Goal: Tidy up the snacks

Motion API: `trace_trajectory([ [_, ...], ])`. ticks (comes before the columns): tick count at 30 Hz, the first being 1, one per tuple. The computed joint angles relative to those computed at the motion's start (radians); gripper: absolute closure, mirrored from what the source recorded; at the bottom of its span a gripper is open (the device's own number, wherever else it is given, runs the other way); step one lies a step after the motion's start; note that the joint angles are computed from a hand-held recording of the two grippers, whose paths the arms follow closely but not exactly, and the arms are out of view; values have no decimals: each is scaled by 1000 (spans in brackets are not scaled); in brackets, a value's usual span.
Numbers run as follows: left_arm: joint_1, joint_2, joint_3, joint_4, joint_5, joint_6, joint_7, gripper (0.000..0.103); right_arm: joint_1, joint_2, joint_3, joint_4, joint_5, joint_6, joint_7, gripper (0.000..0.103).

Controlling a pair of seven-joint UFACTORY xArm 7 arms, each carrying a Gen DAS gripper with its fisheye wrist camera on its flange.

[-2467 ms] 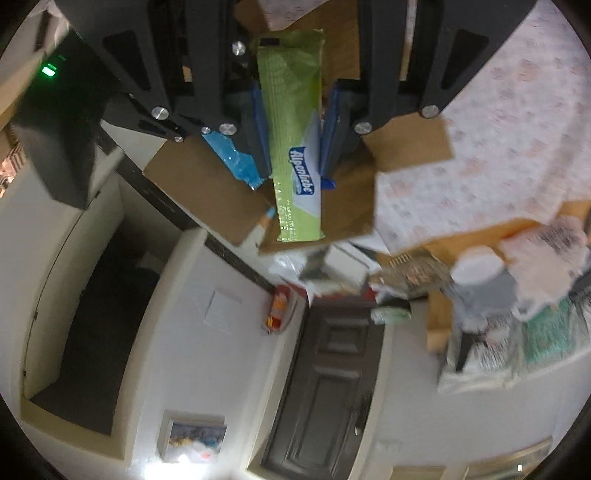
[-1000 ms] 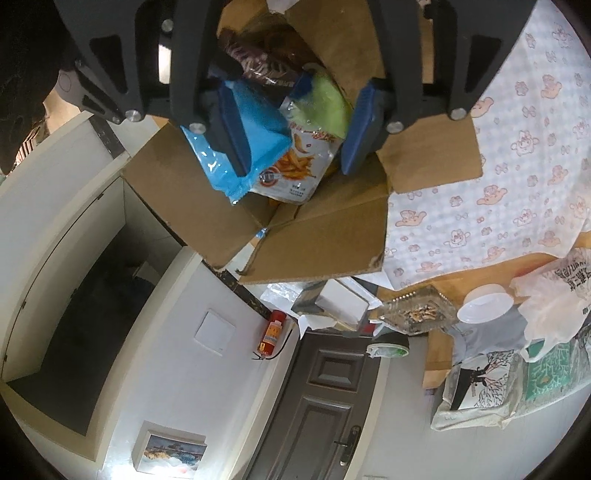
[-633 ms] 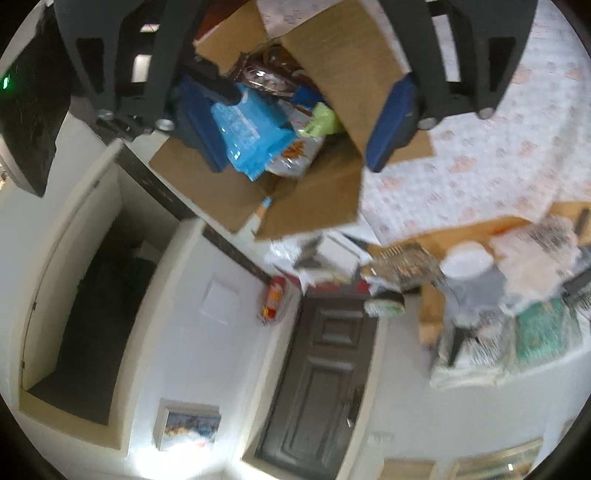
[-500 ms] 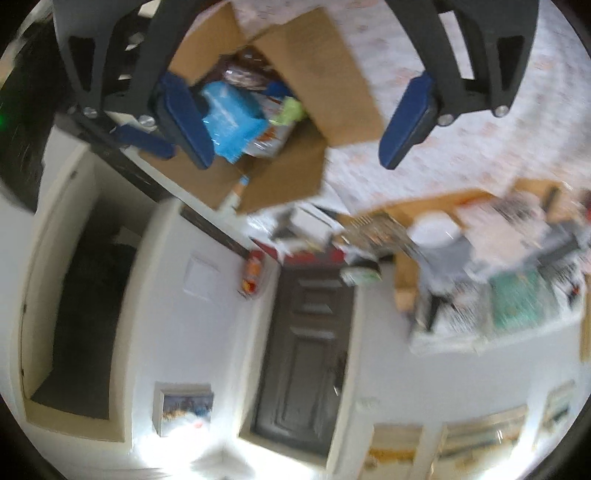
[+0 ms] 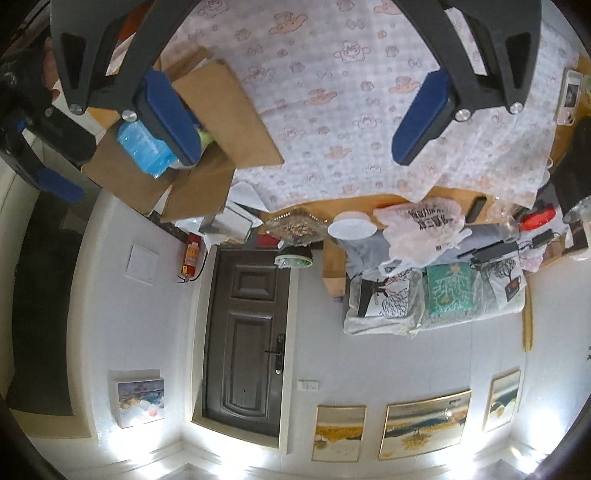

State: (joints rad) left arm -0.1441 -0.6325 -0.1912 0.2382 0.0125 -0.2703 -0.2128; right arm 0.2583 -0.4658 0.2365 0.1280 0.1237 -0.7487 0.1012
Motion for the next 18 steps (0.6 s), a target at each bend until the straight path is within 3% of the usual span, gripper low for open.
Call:
trace_trajectory([
  [6,-31,8,45,-19,14,-22,12,1,-1,24,10,13,16,3,5,0],
  [18,-37,9,35,-20,9,-28,11,1,2,25,6,10,19,2,5,0],
])
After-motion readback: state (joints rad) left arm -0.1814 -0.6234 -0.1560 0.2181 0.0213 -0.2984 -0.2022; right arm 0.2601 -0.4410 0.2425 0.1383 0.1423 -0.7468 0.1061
